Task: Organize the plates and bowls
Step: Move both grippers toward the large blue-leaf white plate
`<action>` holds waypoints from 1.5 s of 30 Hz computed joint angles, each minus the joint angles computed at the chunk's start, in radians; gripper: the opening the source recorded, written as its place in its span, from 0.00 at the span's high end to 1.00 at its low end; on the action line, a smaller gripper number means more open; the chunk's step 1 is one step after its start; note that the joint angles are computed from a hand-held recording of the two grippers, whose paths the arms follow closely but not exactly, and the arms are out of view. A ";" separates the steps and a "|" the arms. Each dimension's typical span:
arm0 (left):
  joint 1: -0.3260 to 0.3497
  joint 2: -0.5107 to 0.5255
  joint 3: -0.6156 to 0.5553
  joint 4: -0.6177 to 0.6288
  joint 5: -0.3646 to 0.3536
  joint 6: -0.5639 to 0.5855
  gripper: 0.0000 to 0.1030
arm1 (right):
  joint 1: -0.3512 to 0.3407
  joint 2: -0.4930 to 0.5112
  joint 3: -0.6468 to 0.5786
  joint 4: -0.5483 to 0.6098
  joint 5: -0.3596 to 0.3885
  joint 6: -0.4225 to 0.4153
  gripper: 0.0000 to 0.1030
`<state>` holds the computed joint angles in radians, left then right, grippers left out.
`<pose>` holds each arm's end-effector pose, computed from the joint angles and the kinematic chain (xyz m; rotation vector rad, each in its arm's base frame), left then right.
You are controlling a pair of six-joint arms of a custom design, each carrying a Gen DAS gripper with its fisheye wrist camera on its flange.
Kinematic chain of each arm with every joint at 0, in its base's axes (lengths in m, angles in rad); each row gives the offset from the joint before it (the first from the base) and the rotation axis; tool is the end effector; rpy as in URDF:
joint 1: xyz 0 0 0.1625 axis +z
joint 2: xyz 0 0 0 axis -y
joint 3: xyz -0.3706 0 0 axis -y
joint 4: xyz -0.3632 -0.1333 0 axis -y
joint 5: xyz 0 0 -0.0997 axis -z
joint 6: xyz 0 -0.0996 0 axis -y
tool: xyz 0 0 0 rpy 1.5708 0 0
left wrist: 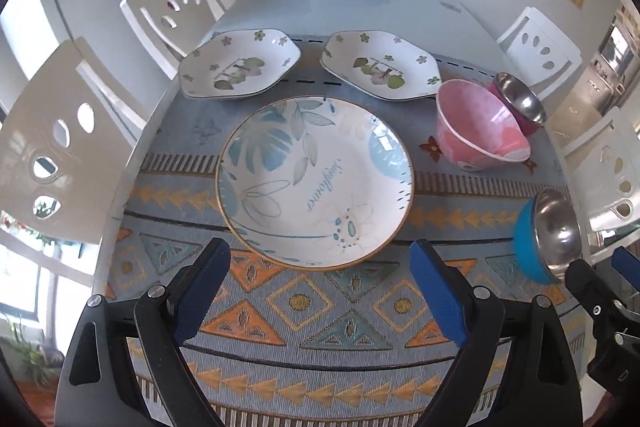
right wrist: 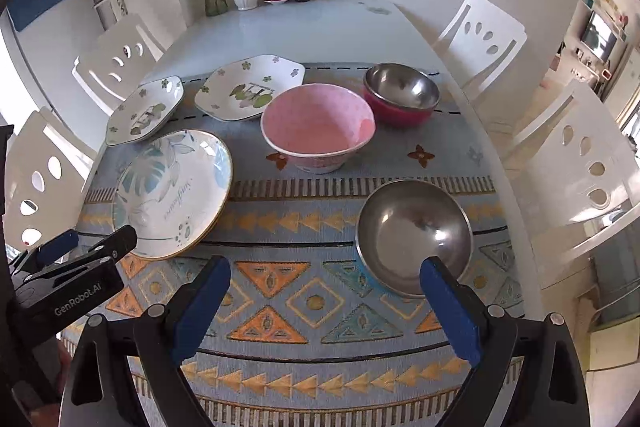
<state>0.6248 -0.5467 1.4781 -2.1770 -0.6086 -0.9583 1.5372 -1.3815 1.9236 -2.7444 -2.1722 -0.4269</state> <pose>-0.3687 -0.5310 -0.0221 0.1774 2.2331 -0.7368 0.0598 -0.5121 0.3317 0.2267 -2.3623 0.5839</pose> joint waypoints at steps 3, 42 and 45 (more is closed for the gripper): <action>0.011 0.002 -0.031 0.058 -0.055 0.002 0.12 | 0.000 -0.002 0.003 -0.004 0.006 -0.007 0.07; 0.010 0.000 -0.047 0.067 -0.040 0.040 0.12 | 0.005 0.004 0.008 -0.055 0.042 0.007 0.10; 0.009 0.001 -0.047 0.051 -0.044 0.053 0.12 | 0.016 0.013 0.006 -0.069 0.020 -0.014 0.10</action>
<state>0.6336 -0.5457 1.4315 -2.1262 -0.6530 -0.9051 1.5531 -1.3683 1.9299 -2.8138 -2.1520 -0.4407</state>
